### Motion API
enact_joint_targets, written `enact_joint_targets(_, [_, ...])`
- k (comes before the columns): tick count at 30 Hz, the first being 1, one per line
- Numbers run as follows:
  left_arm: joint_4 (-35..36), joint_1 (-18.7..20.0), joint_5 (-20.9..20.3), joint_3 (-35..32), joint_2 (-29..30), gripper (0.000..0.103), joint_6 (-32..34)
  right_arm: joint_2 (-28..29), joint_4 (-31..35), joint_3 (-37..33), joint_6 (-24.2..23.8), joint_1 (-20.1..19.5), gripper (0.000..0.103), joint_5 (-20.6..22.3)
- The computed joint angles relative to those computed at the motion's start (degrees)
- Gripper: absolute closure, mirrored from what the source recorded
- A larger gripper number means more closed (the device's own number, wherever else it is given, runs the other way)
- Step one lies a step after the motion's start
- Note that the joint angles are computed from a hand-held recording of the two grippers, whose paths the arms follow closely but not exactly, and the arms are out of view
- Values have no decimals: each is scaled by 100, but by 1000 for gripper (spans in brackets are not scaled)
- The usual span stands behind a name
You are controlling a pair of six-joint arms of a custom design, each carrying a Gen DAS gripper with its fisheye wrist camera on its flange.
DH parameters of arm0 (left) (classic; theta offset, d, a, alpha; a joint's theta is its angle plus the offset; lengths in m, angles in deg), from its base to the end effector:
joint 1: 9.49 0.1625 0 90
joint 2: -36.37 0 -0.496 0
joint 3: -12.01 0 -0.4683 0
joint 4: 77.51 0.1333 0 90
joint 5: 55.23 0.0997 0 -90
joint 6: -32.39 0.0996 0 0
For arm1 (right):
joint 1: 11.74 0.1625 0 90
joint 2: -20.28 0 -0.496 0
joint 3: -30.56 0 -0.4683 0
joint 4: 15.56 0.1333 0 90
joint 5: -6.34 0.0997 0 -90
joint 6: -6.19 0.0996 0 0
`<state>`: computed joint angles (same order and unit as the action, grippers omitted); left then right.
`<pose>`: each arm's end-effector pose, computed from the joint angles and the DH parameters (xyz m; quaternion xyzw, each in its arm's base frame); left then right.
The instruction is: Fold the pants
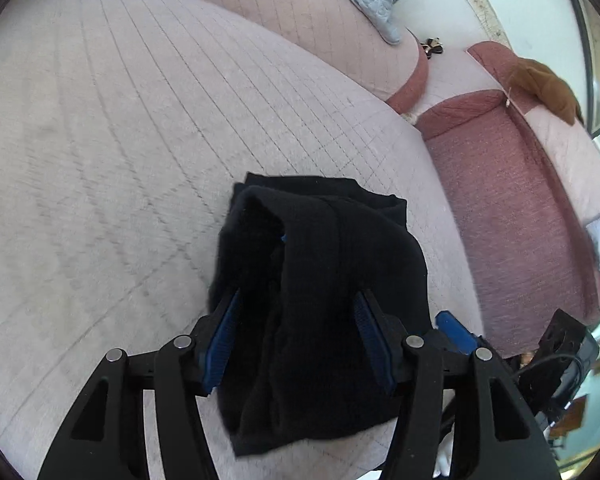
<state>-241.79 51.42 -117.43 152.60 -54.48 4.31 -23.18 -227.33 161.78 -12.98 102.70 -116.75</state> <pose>-0.0484 -0.4567 0.2623 -0.0427 0.9490 -0.2935 0.1074 0.2819 -0.4295 0.0223 0.2632 -0.8820 0.2926 0.2591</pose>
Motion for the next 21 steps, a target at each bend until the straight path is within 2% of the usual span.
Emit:
enact_joint_targets(3, [702, -749, 1364, 208, -278, 40, -399, -27, -324, 92, -65, -100, 35, 7])
enact_joint_targets(5, [1148, -1135, 2030, 365, -438, 35, -813, -84, -409, 174, 30, -162, 35, 13])
enact_joint_targets(11, [2189, -1560, 2697, 478, -551, 35, -1898, -355, -240, 338, 559, -338, 34, 314])
enact_joint_targets(18, [4728, -2068, 3642, 249, -531, 34, -3531, -250, -480, 362, 467, -216, 34, 177])
enact_joint_targets(21, [5255, -2154, 3765, 216, -554, 33, -3891, -156, -503, 330, 423, -166, 34, 70])
